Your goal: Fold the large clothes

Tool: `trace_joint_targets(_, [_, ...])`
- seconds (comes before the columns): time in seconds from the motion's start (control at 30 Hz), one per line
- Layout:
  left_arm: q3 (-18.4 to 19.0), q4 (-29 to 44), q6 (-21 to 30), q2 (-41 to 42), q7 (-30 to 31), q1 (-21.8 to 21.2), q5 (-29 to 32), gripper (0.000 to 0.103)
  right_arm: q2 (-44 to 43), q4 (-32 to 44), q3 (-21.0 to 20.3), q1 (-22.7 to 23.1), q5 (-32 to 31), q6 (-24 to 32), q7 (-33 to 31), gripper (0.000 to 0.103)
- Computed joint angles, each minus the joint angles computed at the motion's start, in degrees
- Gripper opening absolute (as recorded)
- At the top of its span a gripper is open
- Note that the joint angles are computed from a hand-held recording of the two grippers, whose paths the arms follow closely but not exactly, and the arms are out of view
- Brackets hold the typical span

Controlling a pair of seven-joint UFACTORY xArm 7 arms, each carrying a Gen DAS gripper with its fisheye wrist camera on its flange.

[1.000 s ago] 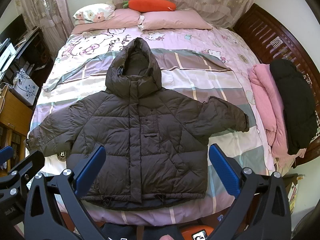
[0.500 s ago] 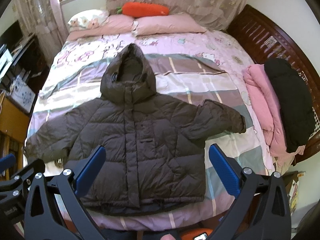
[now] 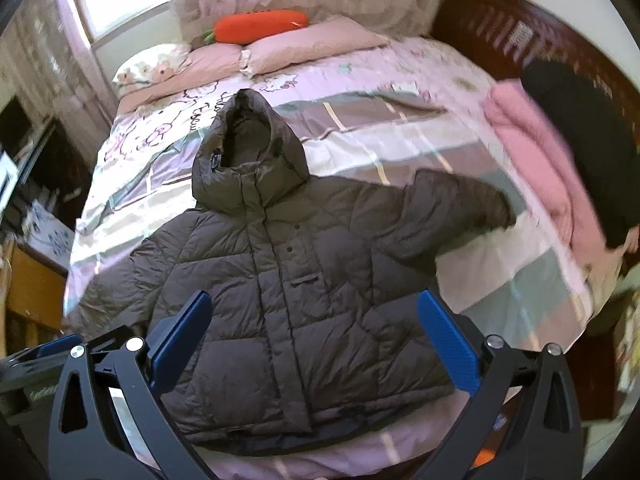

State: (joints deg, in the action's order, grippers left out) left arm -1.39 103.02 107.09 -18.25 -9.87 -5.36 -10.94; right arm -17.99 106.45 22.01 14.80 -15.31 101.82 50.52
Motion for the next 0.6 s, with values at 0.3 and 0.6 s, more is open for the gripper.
trace_joint_targets(0.3, [-5.3,-3.7,-4.7,1.6,-5.0,-2.5,3.6,0.101,-13.3,-22.7,-8.6,-1.8,9.1,-9.0,-1.1,0.102])
trace_joint_targets(0.6, [-11.3,-13.8,-16.1,4.9,-16.6,-9.5,3.5,0.101,-31.5,-51.9,-22.0,-7.4,20.9,-18.1,-8.7,0.102])
